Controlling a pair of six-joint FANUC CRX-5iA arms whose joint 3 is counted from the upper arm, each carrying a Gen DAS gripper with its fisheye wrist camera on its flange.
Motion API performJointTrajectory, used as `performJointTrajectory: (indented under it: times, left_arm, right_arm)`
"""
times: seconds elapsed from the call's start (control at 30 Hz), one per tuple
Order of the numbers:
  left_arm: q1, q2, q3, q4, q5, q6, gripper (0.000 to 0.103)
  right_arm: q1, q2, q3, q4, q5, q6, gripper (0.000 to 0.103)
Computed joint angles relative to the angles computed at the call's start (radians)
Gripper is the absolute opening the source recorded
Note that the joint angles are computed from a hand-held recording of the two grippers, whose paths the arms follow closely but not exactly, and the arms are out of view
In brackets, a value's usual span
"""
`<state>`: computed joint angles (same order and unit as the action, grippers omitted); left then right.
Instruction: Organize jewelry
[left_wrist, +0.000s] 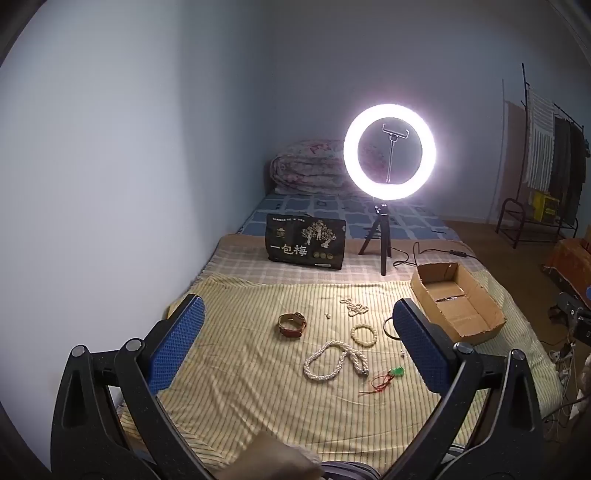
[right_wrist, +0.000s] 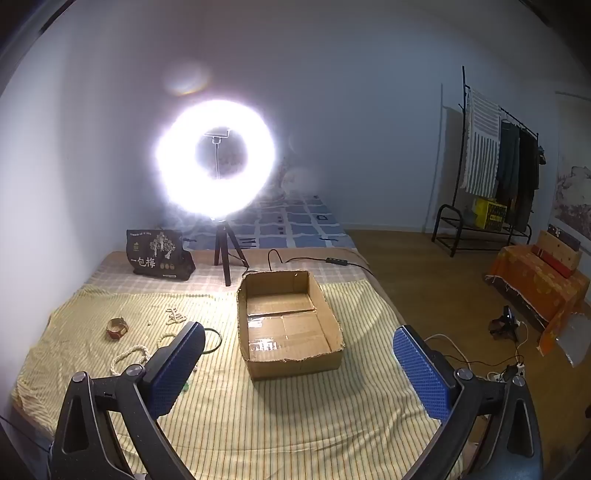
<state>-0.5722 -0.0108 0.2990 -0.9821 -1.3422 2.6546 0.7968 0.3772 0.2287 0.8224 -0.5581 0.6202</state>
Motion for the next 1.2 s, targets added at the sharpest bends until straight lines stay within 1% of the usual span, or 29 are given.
performJointTrajectory:
  times: [0.37,0.4,0.47,0.63,0.67,1.2]
  left_arm:
    - [0.008,0.005,0.012,-0.013,0.004,-0.007,0.103]
    - [-0.016,-0.004,0.008,-0.037,-0.015,0.011,0.103]
    - [-0.025,-0.002,0.014,-0.046,-0.021,0.009,0.103]
    - [-0.026,0.004,0.023,-0.047,-0.024,0.005,0.103]
    - [-0.026,0.004,0.023,-0.047,-0.024,0.005,0.103]
    - [-0.023,0.0,0.027,-0.05,-0.006,-0.003,0.103]
  right_arm:
    - [0.001,0.014,0.023,-0.02,-0.012,0.028,0.103]
    - [0.0,0.015,0.023,-0.02,-0.011,0.028,0.103]
    - [0.003,0.006,0.014,-0.013,-0.015,0.02,0.103]
    - [0.001,0.012,0.041,-0.05,-0.03,0.058,0.103]
    - [0.007,0.006,0.016,-0.016,-0.02,0.026,0.103]
    - [0.008,0.006,0.012,-0.009,-0.017,0.019,0.103]
